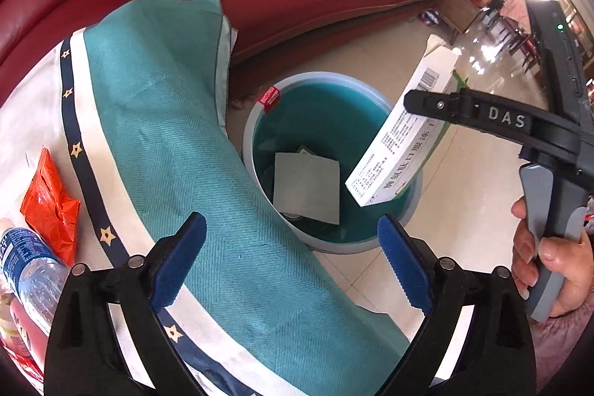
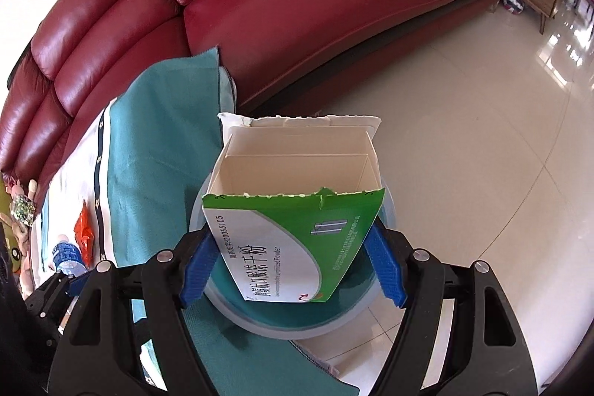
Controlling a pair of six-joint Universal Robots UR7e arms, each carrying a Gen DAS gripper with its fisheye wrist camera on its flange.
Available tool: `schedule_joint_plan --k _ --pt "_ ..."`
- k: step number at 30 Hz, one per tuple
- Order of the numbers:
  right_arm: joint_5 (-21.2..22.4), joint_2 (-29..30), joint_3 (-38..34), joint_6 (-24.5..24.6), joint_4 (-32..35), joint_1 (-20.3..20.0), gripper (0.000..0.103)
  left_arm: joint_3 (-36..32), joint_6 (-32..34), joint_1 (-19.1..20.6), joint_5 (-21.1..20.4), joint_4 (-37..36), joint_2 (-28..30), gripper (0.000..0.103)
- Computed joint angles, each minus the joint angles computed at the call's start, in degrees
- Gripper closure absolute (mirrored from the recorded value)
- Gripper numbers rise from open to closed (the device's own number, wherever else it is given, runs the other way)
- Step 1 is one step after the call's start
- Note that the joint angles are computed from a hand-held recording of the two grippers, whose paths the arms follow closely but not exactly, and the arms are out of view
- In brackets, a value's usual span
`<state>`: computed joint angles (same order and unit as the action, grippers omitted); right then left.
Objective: Collect trash
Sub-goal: 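Move both open tools back toward the table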
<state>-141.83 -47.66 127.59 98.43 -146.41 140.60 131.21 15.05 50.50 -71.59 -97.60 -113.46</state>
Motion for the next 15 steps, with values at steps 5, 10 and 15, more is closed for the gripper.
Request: schedule_joint_plan --k 5,10,15 --pt "1.2 0.1 -1.1 1.8 2.7 0.1 0.026 -1.2 0.2 0.3 -0.4 1.5 -1.7 0.009" --pt "1.0 -0.1 -3.6 6.4 10.2 1.6 0.018 -2.5 0.2 0.9 -0.8 3.5 -3.0 0.008" --pt "2.4 0.4 -5.6 8.1 13.7 2.6 0.017 -4.1 0.7 2.1 -0.9 5.4 -4.1 0.008"
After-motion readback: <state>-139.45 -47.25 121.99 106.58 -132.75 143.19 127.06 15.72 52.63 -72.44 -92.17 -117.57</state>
